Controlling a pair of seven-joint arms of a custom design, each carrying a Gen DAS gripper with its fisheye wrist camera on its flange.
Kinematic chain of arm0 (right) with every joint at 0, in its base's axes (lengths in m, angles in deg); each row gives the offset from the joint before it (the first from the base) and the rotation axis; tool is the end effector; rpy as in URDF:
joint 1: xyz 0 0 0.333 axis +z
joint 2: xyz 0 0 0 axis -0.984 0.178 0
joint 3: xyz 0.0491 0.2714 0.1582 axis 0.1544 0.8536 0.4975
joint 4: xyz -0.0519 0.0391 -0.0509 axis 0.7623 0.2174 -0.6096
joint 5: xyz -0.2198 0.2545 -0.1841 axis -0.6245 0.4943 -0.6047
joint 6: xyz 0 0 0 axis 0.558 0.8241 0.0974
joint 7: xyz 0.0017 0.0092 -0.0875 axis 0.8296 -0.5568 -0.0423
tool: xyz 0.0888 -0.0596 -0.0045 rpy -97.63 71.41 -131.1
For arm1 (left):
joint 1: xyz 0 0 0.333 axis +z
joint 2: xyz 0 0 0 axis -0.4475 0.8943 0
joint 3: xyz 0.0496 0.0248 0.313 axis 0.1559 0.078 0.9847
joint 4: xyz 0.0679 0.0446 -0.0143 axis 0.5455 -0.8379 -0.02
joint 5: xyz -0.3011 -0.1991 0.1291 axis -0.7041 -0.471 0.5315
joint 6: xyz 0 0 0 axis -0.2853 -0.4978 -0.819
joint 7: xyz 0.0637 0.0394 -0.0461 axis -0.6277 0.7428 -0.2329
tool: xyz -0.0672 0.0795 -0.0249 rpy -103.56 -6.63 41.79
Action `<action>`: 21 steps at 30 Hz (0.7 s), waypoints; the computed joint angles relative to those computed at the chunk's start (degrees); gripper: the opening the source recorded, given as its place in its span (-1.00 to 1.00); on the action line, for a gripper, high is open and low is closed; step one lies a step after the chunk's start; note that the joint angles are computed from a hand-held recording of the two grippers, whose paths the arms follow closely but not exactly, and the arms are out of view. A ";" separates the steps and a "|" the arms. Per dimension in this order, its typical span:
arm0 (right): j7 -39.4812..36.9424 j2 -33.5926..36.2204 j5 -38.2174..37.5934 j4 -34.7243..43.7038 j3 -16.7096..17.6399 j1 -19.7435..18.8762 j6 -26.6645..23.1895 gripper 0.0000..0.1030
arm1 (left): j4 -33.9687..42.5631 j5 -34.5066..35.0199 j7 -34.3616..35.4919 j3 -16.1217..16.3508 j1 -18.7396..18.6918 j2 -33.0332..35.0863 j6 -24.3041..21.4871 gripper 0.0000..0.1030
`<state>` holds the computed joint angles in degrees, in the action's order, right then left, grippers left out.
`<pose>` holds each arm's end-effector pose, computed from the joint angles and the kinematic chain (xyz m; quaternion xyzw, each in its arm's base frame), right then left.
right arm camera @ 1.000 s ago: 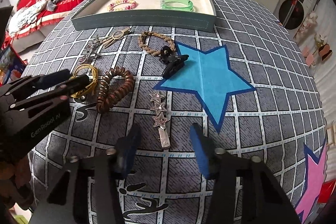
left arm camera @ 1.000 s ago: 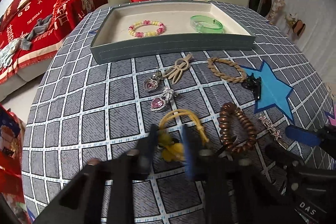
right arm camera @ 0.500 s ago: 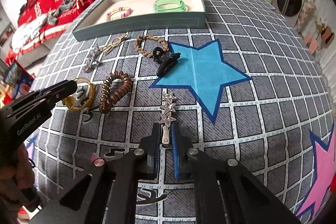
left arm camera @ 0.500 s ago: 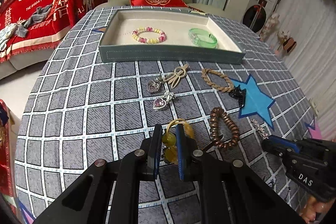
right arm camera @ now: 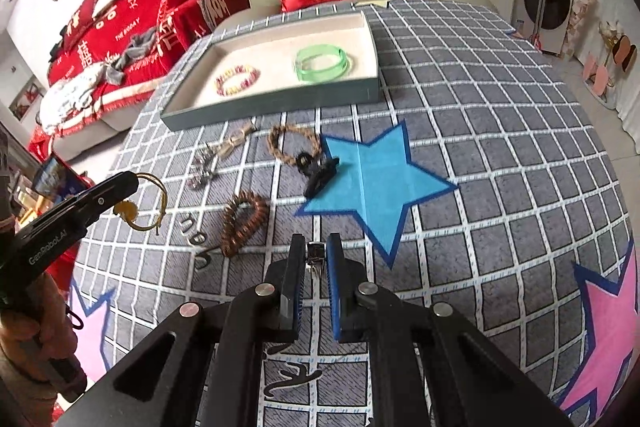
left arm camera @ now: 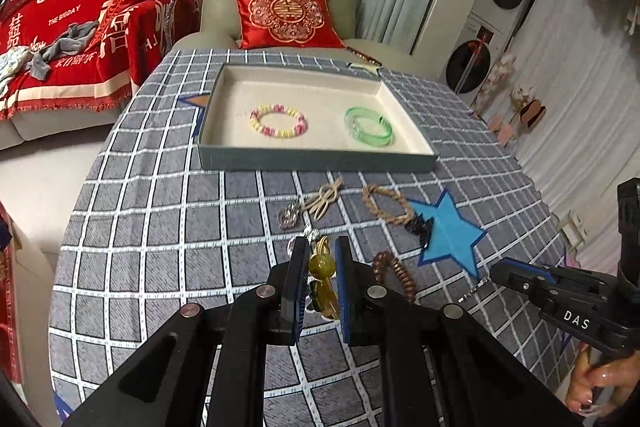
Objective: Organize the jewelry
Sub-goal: 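Lift both held items and carry them over the tray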
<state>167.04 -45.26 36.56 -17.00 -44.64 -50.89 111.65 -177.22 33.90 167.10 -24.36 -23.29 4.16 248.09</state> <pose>0.5699 0.3246 0.4524 -0.6225 0.7268 -0.1413 0.2537 0.6328 -0.1183 0.4445 -0.5527 0.7422 -0.3638 0.1063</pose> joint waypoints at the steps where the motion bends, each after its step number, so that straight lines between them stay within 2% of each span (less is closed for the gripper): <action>1: -0.05 -0.07 -0.23 0.20 -0.12 0.00 0.07 -0.78 | 0.23 -0.13 0.21 -0.07 0.10 -0.04 0.01 -0.46; 14: -2.82 0.89 4.76 2.51 -0.42 -2.61 3.65 -0.78 | 6.12 2.83 -2.09 0.26 0.25 2.47 -1.39 -0.46; 21: -8.77 6.23 9.85 11.26 -0.80 -4.08 2.29 -0.78 | 14.35 11.59 -7.61 0.70 -0.73 7.77 -1.54 -0.46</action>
